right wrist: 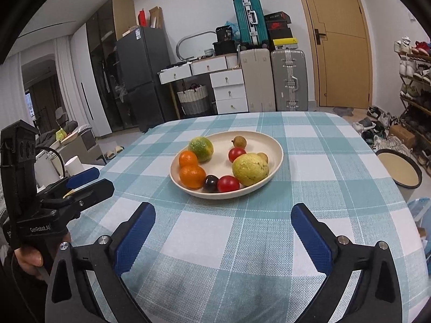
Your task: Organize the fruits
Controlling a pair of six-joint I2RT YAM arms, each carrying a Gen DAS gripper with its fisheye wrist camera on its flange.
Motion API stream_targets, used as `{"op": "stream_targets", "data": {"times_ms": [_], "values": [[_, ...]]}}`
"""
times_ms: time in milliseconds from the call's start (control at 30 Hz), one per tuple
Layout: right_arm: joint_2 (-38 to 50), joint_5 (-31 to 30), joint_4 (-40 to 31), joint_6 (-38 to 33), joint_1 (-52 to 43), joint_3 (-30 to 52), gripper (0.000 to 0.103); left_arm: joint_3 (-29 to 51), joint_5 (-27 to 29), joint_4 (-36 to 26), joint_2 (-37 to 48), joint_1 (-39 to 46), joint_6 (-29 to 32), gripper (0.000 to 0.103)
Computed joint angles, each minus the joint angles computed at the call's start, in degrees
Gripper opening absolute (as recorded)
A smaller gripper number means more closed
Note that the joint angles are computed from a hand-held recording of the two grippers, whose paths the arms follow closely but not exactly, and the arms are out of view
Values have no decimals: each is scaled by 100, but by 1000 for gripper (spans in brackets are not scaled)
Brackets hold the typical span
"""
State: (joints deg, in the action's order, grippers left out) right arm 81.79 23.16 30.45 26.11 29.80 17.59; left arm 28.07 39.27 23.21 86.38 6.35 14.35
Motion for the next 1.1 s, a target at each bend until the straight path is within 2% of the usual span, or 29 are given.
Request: {"op": "stream_targets", "data": {"times_ms": [233, 367, 1100], "values": [[-127, 408, 122, -320, 119, -95, 103, -60, -42, 250, -20, -67, -69, 102], [-184, 290, 190, -311, 29, -166, 103, -47, -108, 265, -4, -147, -36, 102], [-259, 489, 501, -449, 208, -326, 103, -123, -49, 468, 26, -177, 20, 102]]}}
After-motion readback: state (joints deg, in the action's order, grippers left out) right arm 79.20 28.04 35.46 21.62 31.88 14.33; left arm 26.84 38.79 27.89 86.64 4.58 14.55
